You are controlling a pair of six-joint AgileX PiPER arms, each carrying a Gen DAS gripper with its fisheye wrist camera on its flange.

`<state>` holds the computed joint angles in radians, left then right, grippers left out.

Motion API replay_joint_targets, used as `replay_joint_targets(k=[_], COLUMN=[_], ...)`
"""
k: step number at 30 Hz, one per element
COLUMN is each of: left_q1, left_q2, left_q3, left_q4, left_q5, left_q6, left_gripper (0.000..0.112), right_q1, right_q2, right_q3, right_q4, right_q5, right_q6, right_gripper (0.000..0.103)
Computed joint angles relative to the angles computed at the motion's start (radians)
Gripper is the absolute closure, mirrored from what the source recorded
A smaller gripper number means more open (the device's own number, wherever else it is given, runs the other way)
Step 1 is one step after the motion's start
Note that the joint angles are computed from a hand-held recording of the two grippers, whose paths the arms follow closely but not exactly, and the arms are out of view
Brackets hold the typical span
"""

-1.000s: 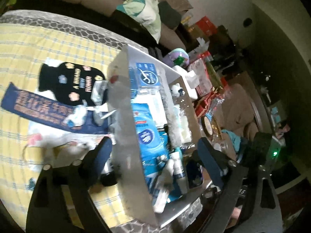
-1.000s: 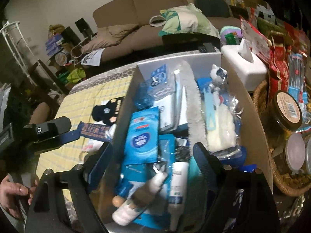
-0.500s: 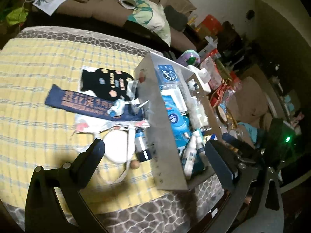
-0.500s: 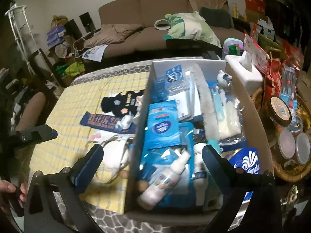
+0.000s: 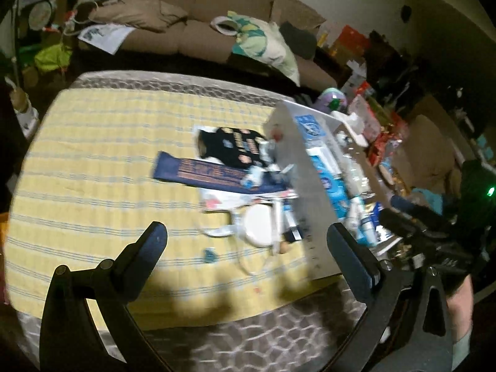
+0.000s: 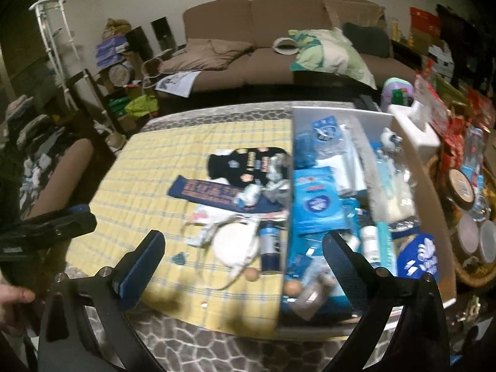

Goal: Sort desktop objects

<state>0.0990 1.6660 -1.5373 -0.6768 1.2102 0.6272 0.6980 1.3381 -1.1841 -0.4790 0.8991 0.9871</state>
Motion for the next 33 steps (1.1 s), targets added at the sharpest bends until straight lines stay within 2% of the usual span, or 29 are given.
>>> replay_joint_targets(k=[3, 9, 21, 28, 30, 32, 33], left_q1=[0.035, 0.09, 0.083, 0.061, 0.052, 0.051, 0.05], left_q2=[0.021, 0.105, 0.332, 0.392, 0.401, 0.417, 0.424], left_q3=[-0.022, -0.032, -0.042, -0.053, -0.063, -0.083, -0.091], left_q4=[0.035, 0.047, 0.037, 0.018, 0.016, 0.003, -0.002], left_q5=[-0.013, -0.048, -0.144, -0.164, -0.155, -0.128, -0.119], left_q6=[0.039, 0.109, 0.154, 0.17, 0.185, 0.187, 0.186], left_gripper=[0.009, 0.009, 0.009, 0.009, 0.009, 0.009, 0.009], right_q1=[-0.009, -0.051, -0.19, -0.234, -0.252, -0.273, -0.282], right_q2=[0.056, 0.166, 0.379, 0.575, 0.627, 0.673, 0.693], right_q3=[-0.056, -0.128, -0.148, -0.291, -0.326, -0.359, -0.375], right_q4=[0.033, 0.102, 0.268, 0.277, 0.273, 0.288, 0.292], right_q5=[-0.01, -0.101, -0.35, -0.318, -0.313, -0.304, -0.299], right_q6=[-0.032, -0.077, -0.187, -0.216, -0.208, -0.215, -0.217], right_gripper=[0.0, 0.0, 0.0, 0.001, 0.006, 0.016, 0.016])
